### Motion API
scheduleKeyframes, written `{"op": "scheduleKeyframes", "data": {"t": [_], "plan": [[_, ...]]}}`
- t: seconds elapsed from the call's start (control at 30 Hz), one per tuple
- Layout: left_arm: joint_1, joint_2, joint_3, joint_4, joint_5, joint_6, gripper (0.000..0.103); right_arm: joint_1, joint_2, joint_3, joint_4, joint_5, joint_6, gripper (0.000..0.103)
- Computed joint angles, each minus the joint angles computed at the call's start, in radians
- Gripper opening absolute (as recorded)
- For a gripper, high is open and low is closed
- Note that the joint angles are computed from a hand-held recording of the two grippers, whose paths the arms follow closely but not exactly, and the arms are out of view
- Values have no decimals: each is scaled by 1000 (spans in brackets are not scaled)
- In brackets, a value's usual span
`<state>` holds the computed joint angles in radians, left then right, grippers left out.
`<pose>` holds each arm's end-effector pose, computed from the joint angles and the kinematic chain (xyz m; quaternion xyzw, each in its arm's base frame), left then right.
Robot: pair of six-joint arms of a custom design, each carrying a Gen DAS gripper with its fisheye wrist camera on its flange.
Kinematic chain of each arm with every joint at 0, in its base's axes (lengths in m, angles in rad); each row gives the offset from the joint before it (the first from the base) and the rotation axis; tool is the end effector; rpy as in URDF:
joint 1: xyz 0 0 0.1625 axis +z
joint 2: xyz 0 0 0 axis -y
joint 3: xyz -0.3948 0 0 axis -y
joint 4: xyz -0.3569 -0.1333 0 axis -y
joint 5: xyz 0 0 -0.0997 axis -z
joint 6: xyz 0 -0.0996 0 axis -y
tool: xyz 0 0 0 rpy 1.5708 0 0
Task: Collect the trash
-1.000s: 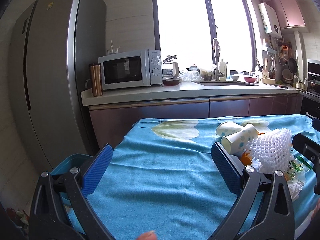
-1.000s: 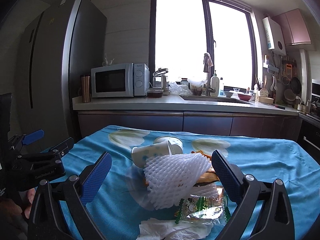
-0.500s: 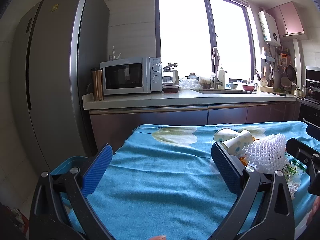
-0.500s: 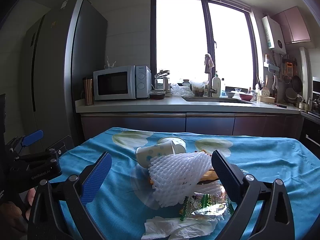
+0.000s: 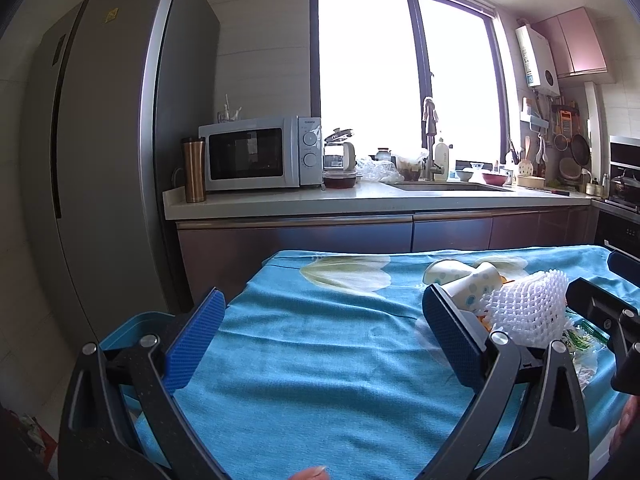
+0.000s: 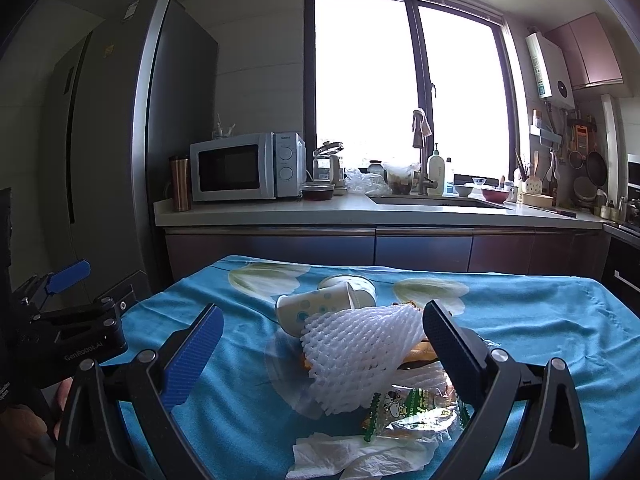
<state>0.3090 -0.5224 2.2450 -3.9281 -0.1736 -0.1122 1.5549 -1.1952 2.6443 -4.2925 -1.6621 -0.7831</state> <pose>-0.2904 -0.3356 0.0520 0.2271 0.7197 -0.5723 0.3209 0.1192 -0.3142 0.2417 0.2756 -0.7552 0.5326 0.2647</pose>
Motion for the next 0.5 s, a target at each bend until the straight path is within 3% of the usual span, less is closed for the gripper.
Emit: {"op": "scheduleKeyframes", "data": {"t": [0.27, 0.5], "plan": [[4, -4, 0, 24, -9, -8, 97, -6, -11, 7, 8, 7, 4, 97], [18, -58, 30, 207, -24, -187, 97, -8, -12, 6, 19, 10, 4, 97]]}}
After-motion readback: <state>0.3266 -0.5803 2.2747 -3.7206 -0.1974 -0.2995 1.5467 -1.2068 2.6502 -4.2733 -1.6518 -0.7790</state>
